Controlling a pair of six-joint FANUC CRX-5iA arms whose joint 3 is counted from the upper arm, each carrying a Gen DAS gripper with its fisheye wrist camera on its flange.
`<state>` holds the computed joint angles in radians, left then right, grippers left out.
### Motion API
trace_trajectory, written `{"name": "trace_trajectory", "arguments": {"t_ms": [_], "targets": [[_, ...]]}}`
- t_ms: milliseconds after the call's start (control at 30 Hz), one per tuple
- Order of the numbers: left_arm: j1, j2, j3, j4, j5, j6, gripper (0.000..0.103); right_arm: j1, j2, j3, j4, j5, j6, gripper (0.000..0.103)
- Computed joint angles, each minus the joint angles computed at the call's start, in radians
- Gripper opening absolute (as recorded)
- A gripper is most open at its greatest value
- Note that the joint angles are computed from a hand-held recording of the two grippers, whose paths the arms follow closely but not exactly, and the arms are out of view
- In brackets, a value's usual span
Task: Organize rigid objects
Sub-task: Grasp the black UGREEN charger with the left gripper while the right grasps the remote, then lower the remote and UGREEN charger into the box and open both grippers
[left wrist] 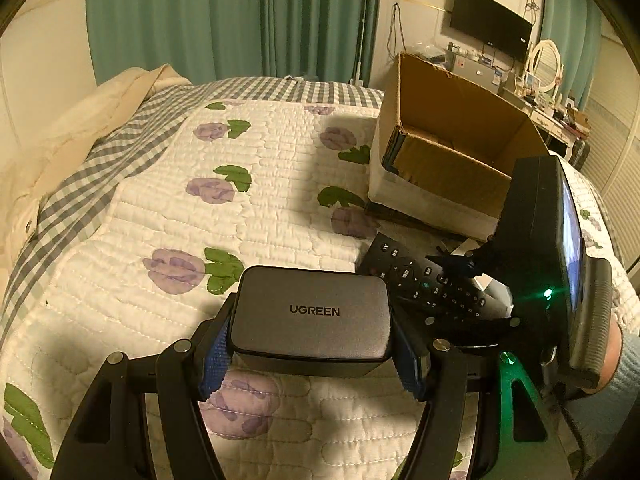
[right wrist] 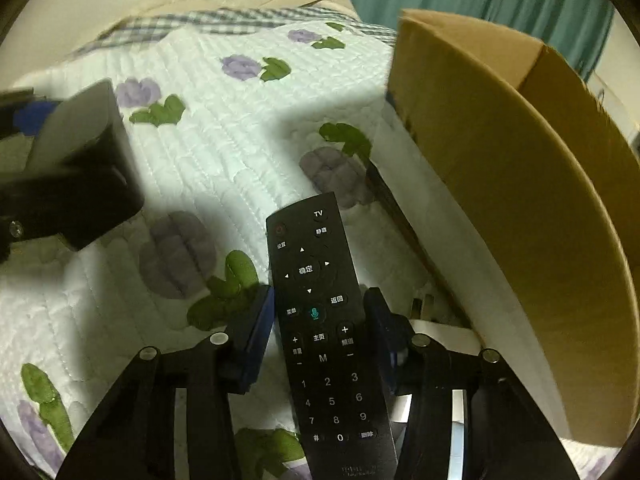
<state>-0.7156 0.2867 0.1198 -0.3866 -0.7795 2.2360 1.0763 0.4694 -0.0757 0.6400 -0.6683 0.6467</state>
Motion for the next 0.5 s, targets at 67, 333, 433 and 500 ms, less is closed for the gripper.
{"name": "trace_trajectory", "arguments": {"t_ms": [67, 333, 433, 500], "targets": [[-0.003, 0.005, 0.006, -0.004, -0.006, -0.001, 0.069, -0.012, -0.011, -0.001, -0.054, 0.019, 0.011, 0.046], [-0.008, 0.009, 0.012, -0.009, -0.01, -0.001, 0.069, -0.017, 0.01, 0.074, -0.193, -0.053, 0.106, 0.048], [-0.013, 0.015, 0.021, -0.012, -0.023, 0.004, 0.069, 0.017, -0.007, 0.023, -0.066, -0.09, 0.006, 0.043], [-0.019, 0.016, 0.025, -0.02, -0.029, 0.008, 0.069, 0.033, -0.029, -0.02, 0.022, -0.109, -0.096, 0.037]]}}
